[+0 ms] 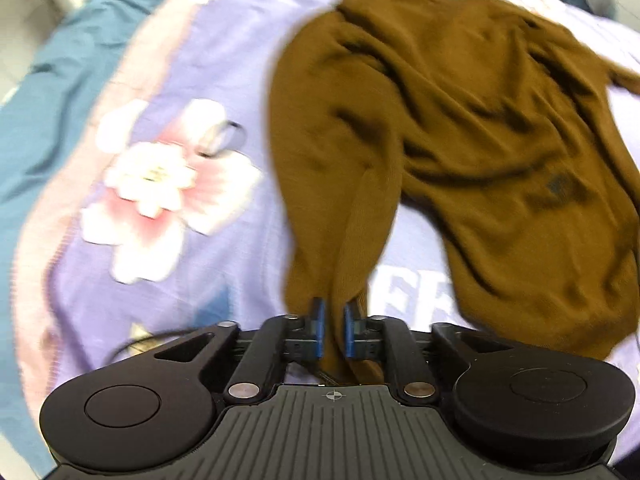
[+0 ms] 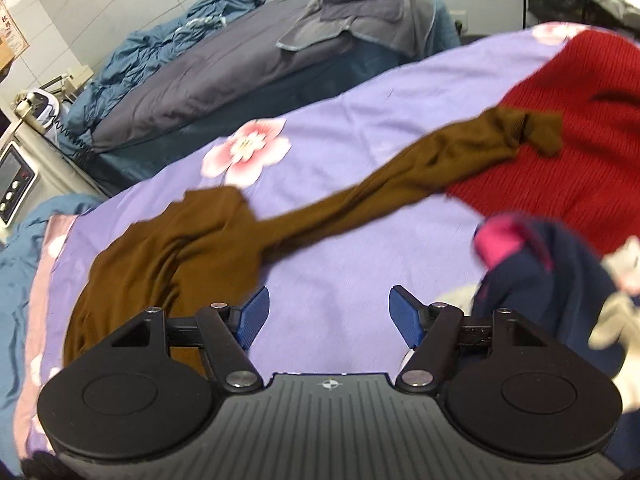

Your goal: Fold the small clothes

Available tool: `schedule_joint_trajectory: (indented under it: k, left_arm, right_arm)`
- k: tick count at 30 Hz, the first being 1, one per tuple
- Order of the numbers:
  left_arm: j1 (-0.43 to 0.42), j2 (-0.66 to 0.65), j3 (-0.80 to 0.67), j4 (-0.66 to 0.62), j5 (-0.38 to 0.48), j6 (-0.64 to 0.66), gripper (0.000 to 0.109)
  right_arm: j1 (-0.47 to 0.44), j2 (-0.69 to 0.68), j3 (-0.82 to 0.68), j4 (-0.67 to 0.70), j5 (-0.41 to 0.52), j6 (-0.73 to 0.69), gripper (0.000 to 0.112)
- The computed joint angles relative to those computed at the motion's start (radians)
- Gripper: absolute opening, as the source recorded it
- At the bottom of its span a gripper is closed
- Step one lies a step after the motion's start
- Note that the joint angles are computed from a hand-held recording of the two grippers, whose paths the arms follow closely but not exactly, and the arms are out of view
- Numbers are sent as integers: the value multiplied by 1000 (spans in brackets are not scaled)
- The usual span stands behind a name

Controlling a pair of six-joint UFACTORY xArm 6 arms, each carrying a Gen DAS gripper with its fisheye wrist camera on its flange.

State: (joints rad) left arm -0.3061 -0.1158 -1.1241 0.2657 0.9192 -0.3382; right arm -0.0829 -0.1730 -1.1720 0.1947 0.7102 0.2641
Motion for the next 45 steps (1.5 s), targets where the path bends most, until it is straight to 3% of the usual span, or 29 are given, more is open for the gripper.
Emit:
schedule_joint_trajectory:
  k: [3, 7, 9, 10, 11, 12, 13, 17, 24, 26, 27, 28, 31, 36, 37, 38, 39, 40, 45]
  left_arm:
    - [47, -6, -32, 120, -64, -124, 50]
    - [139, 44, -159, 354, -99, -355, 50]
    - [192, 100, -259, 324, -74, -364, 49]
    - [216, 120, -294, 258, -72, -320, 52]
    - [232, 128, -310, 197, -81, -276, 76]
    - [240, 124, -305, 161, -95, -252, 84]
    - [236, 113, -288, 136, -100, -222, 103]
    - [169, 49, -151, 29, -116, -34, 103]
    - [-14, 38, -13, 8, -2, -5, 103]
    - [-30, 17, 36, -15, -26, 9, 76]
    - [-35, 8, 46, -7, -38, 1, 72]
    - [-35, 11, 35, 5, -27, 0, 48]
    - [5, 4, 10, 110, -54, -125, 49]
    - [151, 27, -107, 506, -100, -502, 49]
    - [180, 47, -148, 576, -88, -583, 50]
    - [209, 74, -196, 606, -78, -632, 61]
    - [236, 105, -246, 607, -69, -668, 75]
    - [259, 136, -289, 590, -63, -689, 103]
    - [255, 205, -366, 556, 15, -566, 103]
  right_arm:
    - [26, -17, 11, -6, -19, -16, 71]
    - [54, -12, 0, 22, -11, -55, 71]
    - [69, -21, 9, 45, -17, -84, 71]
    - [73, -23, 13, 53, -17, -96, 71]
    - [78, -27, 16, 60, -11, -101, 71]
    - [82, -34, 23, 62, -8, -100, 71]
    - [86, -45, 36, 56, -10, -85, 71]
    - [92, -74, 64, 19, 29, -24, 73]
    - [104, -93, 70, 6, 89, -42, 73]
    - [109, -92, 67, 3, 87, -42, 73]
    - [113, -89, 63, -1, 89, -37, 73]
    - [114, -88, 59, -3, 93, -32, 73]
    - [116, -95, 63, -3, 82, -18, 73]
    - [113, -107, 71, -8, 88, -27, 73]
    - [115, -111, 75, -17, 88, -25, 73]
    - [117, -116, 79, -21, 87, -29, 73]
    - [119, -119, 81, -20, 88, -36, 73]
    - [119, -120, 83, -15, 90, -49, 73]
    - [134, -139, 98, -12, 106, -109, 73]
